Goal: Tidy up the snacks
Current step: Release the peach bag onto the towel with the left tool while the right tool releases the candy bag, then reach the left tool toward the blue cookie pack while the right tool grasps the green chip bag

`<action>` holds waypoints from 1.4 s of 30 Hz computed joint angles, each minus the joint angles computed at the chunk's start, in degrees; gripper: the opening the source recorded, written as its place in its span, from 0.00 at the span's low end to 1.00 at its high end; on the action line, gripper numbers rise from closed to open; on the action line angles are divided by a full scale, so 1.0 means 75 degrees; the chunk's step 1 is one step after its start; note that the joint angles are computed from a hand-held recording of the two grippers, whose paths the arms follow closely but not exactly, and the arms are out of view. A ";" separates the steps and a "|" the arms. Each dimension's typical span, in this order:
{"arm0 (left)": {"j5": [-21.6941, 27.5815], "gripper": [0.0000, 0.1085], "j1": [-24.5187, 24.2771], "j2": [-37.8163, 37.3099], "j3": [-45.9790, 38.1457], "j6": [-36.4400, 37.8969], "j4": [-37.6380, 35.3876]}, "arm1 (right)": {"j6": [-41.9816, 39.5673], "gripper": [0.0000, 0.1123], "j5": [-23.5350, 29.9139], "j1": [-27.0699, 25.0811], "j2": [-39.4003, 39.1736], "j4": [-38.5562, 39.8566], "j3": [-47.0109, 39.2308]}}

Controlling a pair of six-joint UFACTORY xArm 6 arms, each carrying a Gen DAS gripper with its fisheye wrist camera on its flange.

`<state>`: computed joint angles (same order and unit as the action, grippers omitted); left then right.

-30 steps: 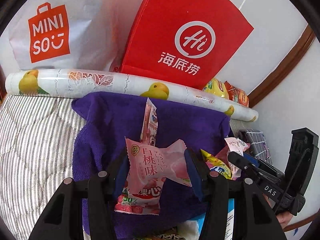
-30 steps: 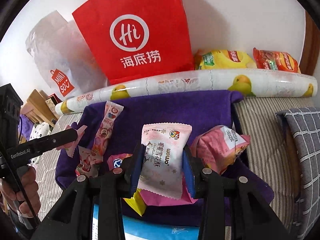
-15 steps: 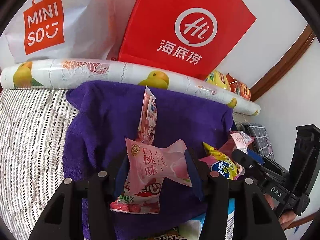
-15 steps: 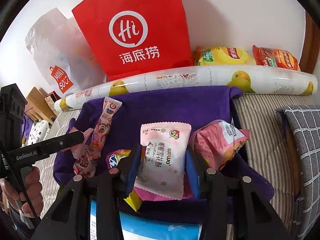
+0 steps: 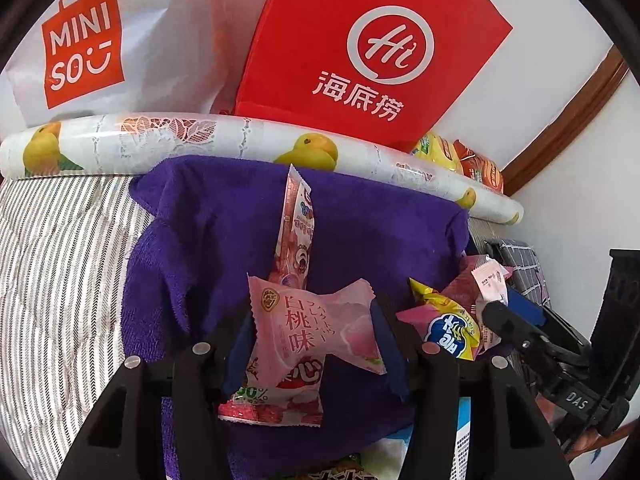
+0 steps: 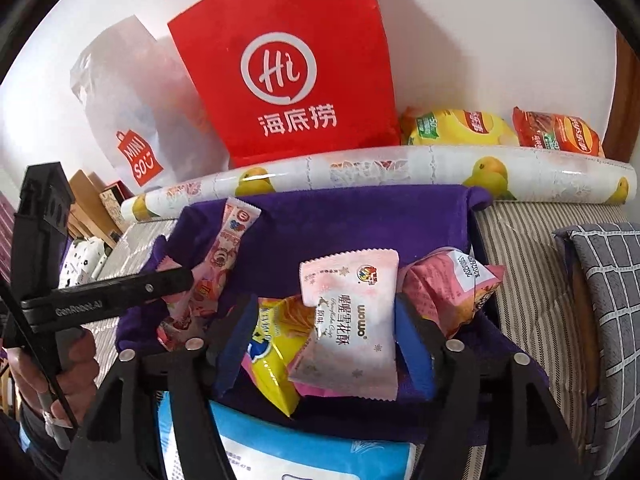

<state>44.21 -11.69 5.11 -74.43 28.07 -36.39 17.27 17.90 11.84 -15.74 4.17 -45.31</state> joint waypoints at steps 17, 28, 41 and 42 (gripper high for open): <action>0.0161 0.68 0.0170 -0.1271 0.0755 0.0175 -0.0344 | 0.3372 0.70 0.0863 0.0335 -0.1561 -0.3870 0.0420; 0.0428 0.68 0.1122 -0.2759 0.1867 0.0231 -0.0103 | 0.3683 0.62 0.1272 0.1642 -0.2490 -0.3628 0.0793; 0.0744 0.68 0.2166 -0.3111 0.2667 0.0913 -0.0298 | 0.3749 0.45 0.1466 0.2760 -0.0710 -0.4084 -0.0211; 0.0762 0.68 0.2231 -0.3095 0.2701 0.0989 -0.0325 | 0.3710 0.43 0.1467 0.2760 -0.0574 -0.4046 -0.0274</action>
